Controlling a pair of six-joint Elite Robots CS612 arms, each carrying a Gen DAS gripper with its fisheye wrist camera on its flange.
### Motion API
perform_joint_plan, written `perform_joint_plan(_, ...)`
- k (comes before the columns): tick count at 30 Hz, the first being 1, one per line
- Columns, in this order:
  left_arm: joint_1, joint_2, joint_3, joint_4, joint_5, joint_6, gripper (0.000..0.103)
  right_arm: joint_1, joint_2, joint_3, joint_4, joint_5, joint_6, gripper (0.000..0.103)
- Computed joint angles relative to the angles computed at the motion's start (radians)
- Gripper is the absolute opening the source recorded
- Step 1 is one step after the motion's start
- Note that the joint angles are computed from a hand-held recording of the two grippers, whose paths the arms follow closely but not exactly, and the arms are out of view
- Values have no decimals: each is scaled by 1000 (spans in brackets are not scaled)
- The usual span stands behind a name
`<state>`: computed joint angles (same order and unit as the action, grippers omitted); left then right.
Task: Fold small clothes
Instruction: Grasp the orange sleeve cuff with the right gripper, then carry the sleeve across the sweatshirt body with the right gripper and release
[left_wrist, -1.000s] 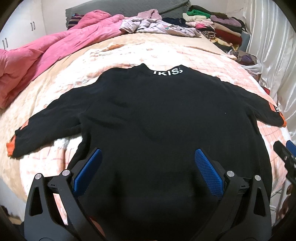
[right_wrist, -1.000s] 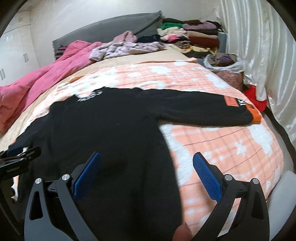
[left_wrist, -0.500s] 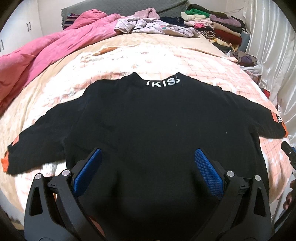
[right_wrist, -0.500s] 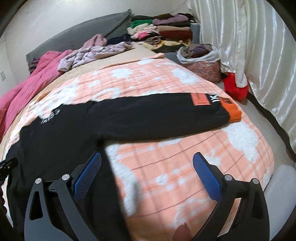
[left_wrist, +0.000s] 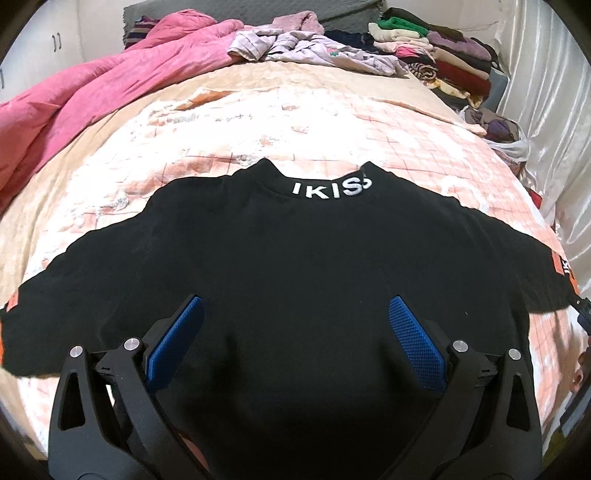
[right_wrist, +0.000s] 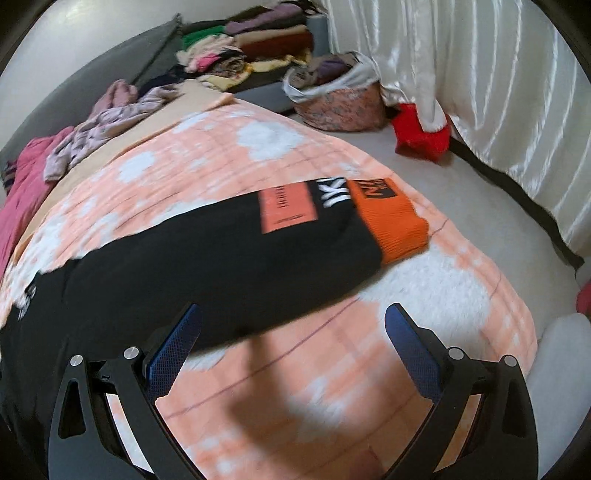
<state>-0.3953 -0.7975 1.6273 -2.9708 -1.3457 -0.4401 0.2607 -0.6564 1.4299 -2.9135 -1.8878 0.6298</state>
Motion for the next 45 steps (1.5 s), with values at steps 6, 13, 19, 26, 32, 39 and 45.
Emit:
perform_joint_plan(6,10,33,-45,25,19,-24,94,-46,9,-4,12,33,77,99)
perform_joint_plan(13,9,44,-53,17,22,-35,94,-88,32,-14,-26,89,110,99)
perform_joint_plan(19,11,42,-48,8,21,-45,94,-99,43,-22,-72,101,105,58)
perform_joint_plan(26,15,29,-32,-15,14,-55,94,-101,34,34,-322,230,22,17)
perform_joint_plan(32,16,12,-17,-26,11,-52,94,-70,16,28,-424,291,-60,16)
perform_joint_plan(39,31,-16,14,-54,7,-44,94,-23,14,-22,-454,376,-109,16)
perform_joint_plan(45,56,-37,38,-77,-17,-44,94,26,39,-112,-410,446,-126,16)
